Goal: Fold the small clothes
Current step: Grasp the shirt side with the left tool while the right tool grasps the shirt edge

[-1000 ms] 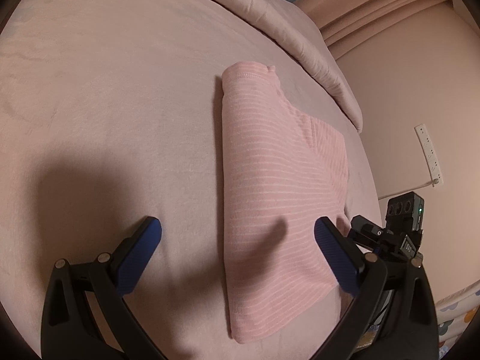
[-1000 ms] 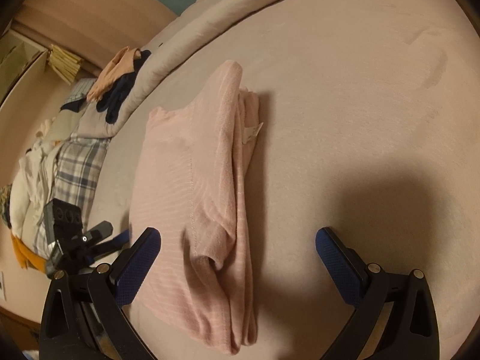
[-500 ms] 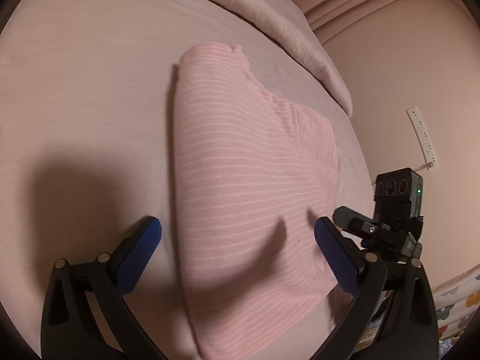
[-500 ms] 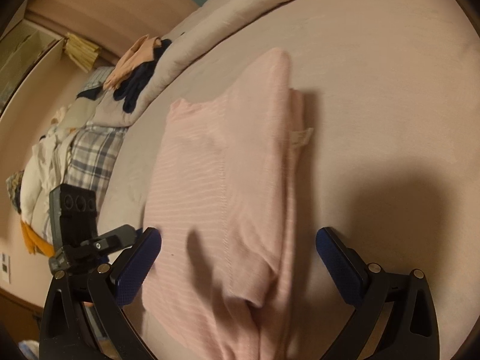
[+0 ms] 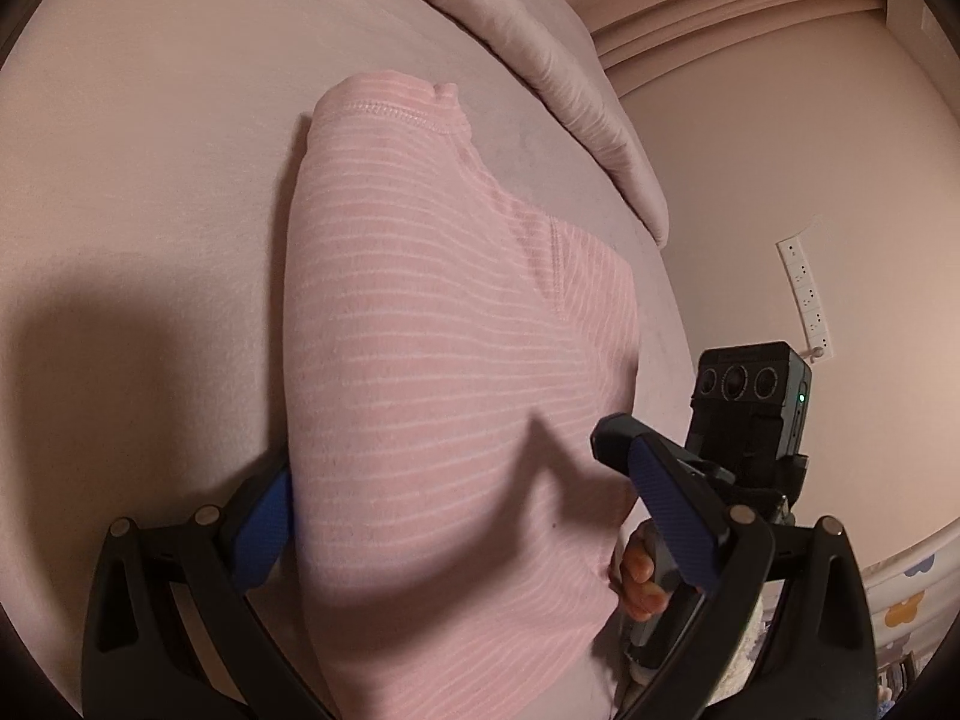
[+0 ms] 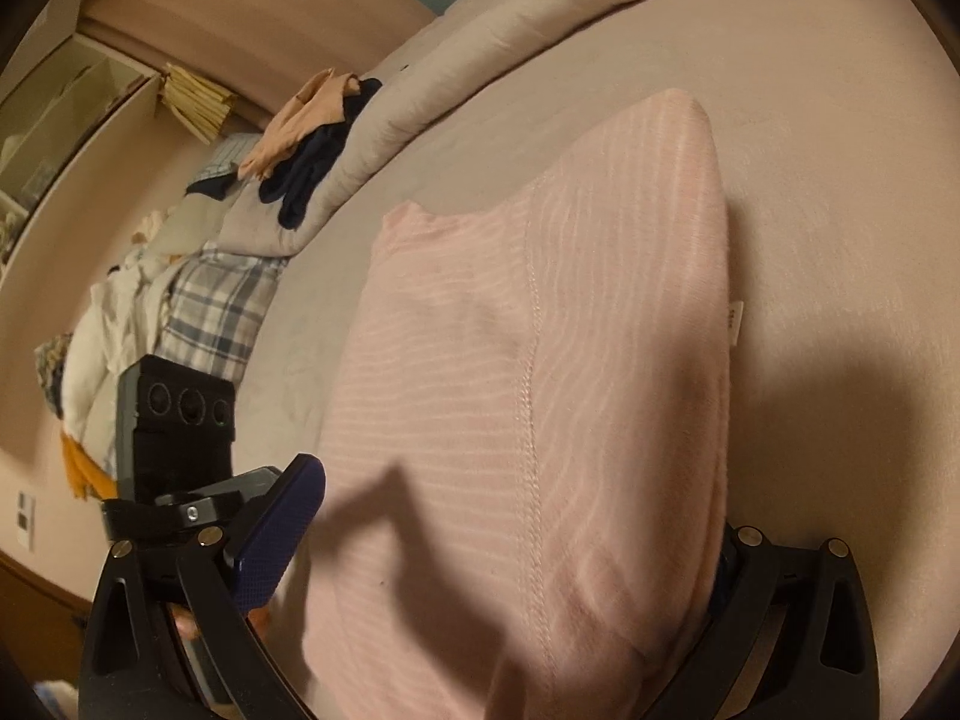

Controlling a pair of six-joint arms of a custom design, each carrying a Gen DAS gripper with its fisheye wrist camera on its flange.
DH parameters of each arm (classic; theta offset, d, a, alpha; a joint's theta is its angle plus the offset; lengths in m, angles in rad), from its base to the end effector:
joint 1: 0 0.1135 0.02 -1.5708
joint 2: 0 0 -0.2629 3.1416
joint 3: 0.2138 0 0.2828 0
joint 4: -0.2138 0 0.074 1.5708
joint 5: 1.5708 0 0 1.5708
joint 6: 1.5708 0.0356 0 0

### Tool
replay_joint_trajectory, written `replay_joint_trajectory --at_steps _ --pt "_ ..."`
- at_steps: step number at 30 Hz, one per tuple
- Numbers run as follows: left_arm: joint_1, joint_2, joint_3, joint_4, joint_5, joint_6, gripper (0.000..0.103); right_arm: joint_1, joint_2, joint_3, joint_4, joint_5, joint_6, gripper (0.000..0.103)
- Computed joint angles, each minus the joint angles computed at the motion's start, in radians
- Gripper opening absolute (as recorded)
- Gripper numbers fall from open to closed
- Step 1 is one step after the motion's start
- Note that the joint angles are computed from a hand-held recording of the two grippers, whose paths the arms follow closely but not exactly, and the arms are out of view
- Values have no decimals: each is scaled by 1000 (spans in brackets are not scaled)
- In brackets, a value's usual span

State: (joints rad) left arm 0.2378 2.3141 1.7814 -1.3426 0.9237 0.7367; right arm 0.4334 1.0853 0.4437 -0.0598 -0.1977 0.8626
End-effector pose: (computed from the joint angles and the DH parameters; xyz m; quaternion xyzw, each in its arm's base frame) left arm 0.4322 0.0755 0.1273 0.1530 0.8742 -0.4528 0.0862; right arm 0.2129 0.1062 0.1584 0.1516 0.8907 0.3243 0.2801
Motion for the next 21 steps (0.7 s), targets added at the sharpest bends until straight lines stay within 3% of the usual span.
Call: replay_joint_trajectory --at_steps 4,9,13,15,17,21 --pt "-8 -27 -35 37 4 -18 99 9 -2 7 -15 27 8 97" --pt "5 -35 -59 58 19 -42 89 -35 -57 -34 -22 -3 39 78" --pt "17 -22 -47 64 17 -66 72 -26 -62 -31 -46 22 51 66" --pt "21 -19 -43 72 10 -85 57 -6 -49 -11 -67 50 44 62" --pt "25 -22 -51 102 -7 -121 45 15 -30 9 -84 91 49 51" --pt "37 -12 -51 101 13 -139 40 58 -26 21 -93 160 76 44"
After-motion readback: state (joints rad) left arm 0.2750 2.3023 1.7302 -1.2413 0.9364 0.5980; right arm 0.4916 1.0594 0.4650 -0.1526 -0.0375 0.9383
